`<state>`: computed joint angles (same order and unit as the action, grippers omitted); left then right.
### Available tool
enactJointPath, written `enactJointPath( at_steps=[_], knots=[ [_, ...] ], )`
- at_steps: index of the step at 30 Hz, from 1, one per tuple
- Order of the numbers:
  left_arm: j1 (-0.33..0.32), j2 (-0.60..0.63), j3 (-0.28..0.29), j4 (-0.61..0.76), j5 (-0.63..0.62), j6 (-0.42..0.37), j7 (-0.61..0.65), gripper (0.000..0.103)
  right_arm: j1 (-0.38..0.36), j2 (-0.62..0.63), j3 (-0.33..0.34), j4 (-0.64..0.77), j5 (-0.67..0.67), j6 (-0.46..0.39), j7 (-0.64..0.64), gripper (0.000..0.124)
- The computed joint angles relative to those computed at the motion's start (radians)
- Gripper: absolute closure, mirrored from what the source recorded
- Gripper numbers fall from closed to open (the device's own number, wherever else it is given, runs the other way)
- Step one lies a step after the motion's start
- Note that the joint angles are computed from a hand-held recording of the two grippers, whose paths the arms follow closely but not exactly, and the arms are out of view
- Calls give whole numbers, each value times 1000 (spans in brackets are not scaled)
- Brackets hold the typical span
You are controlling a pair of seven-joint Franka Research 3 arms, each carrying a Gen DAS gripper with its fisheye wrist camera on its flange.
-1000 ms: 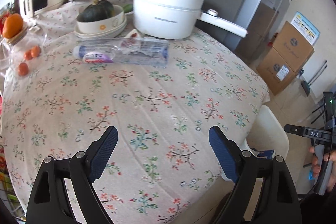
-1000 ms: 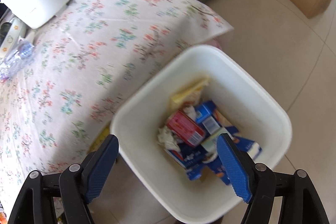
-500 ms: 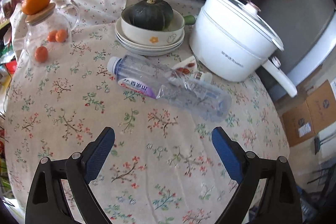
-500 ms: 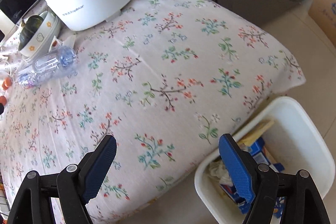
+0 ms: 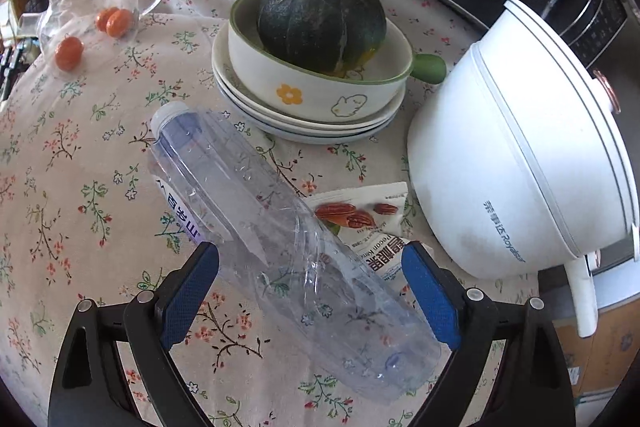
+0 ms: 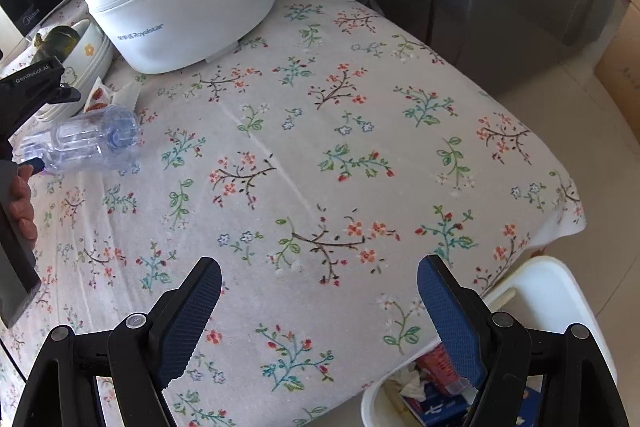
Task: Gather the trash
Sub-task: 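Close the left gripper around the clear plastic bottle, then lift the bottle with the left gripper while the right grasps the pecan wrapper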
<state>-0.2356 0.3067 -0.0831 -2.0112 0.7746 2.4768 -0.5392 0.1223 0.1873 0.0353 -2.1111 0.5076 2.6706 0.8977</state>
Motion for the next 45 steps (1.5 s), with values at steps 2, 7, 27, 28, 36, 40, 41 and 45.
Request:
enactJointPath(
  at_steps=[2,7,27,28,36,40,41,45],
  knots=[
    [1,8,-3,2,-15,-12,5,14,-1,10,-7,8,-13,2,12,39],
    [3,-44,11,-100,57,109,-41,25,-20,23,-9,35,6,-40,28,39],
    [89,-295,-92,-403,-314,181,627,40,23,-134,0,-116,153,-102,-63,39],
    [90,-289,-91,-399,-312,180,615,37,27,-139,-1,-123,149,-88,-61,39],
    [94,-249,-80,-391,-327,237,566,31,22,-148,-20,-113,154,-89,-42,39],
    [110,-219,-85,-416,-438,344,633,31,21,-162,-23,-122,148,-89,-38,39],
    [132,-202,-112,-422,-489,366,652,35,21,-166,-24,-125,149,-93,-37,39],
    [54,-228,-54,-422,-272,329,464,38,19,-189,-29,-140,152,-110,-36,39]
  ],
)
